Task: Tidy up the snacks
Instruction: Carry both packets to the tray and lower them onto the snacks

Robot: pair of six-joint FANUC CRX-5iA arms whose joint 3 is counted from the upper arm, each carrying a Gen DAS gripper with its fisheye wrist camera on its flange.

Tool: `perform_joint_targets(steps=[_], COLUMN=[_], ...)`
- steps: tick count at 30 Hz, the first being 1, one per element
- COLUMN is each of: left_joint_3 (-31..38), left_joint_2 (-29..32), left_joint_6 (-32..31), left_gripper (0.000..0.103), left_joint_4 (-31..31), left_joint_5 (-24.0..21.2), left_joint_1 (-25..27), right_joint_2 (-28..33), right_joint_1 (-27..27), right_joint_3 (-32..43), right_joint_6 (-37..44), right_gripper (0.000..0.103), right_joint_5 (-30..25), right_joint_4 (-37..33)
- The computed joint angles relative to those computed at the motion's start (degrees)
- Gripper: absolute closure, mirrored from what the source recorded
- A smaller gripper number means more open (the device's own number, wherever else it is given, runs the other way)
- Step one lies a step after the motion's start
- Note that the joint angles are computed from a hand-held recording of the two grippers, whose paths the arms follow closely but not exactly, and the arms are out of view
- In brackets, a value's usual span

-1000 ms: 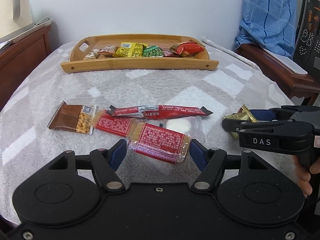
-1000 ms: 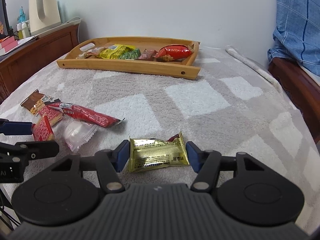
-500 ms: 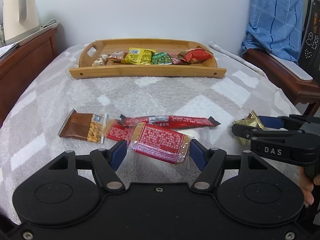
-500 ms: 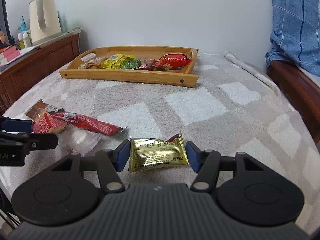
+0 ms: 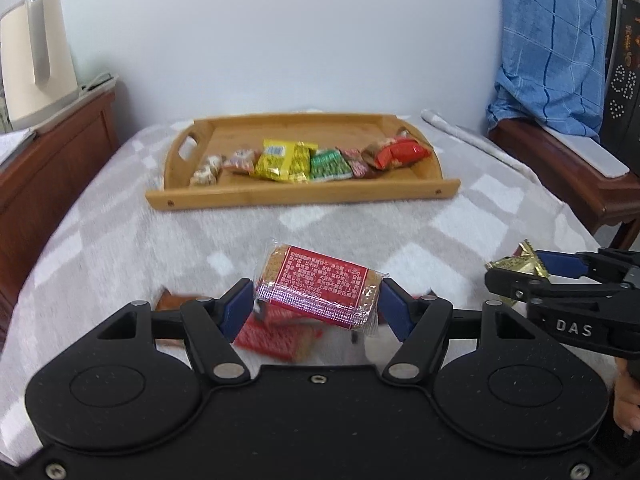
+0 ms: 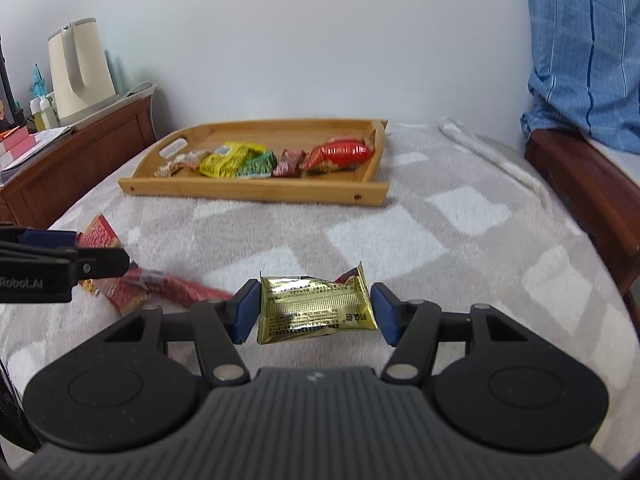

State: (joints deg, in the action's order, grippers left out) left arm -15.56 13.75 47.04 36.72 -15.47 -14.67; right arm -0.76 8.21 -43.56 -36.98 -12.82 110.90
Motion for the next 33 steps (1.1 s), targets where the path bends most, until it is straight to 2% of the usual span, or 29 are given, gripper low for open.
perform_joint_targets(steps=[9, 20, 29, 33], left_joint_3=[7.1, 17.2, 28.8, 37.0], left_joint_2=[2.5, 7.3, 14.7, 19.7], left_joint_6=[5.3, 9.9, 12.2, 15.0], left_gripper=[0.037, 0.037, 0.037, 0.037], left_joint_4=[-5.5, -8.3, -8.8, -10.2], left_joint_5=[-3.1, -7.0, -11.7, -15.8], left_joint_1=[1.0, 2.8, 4.4, 5.2], right_joint_2=[1.0, 5.1, 10.4, 13.5], right_joint_1=[2.3, 1.7, 2.7, 3.3], right_joint_3=[3.4, 10.5, 18.2, 23.2], right_joint_6=[6.8, 13.4, 24.8, 33.7], right_gripper=[0.041, 0.041, 0.041, 0.041], right_joint_5=[-2.8, -1.3, -2.9, -3.0], right_joint_4=[-6.4, -13.1, -24.4, -35.3])
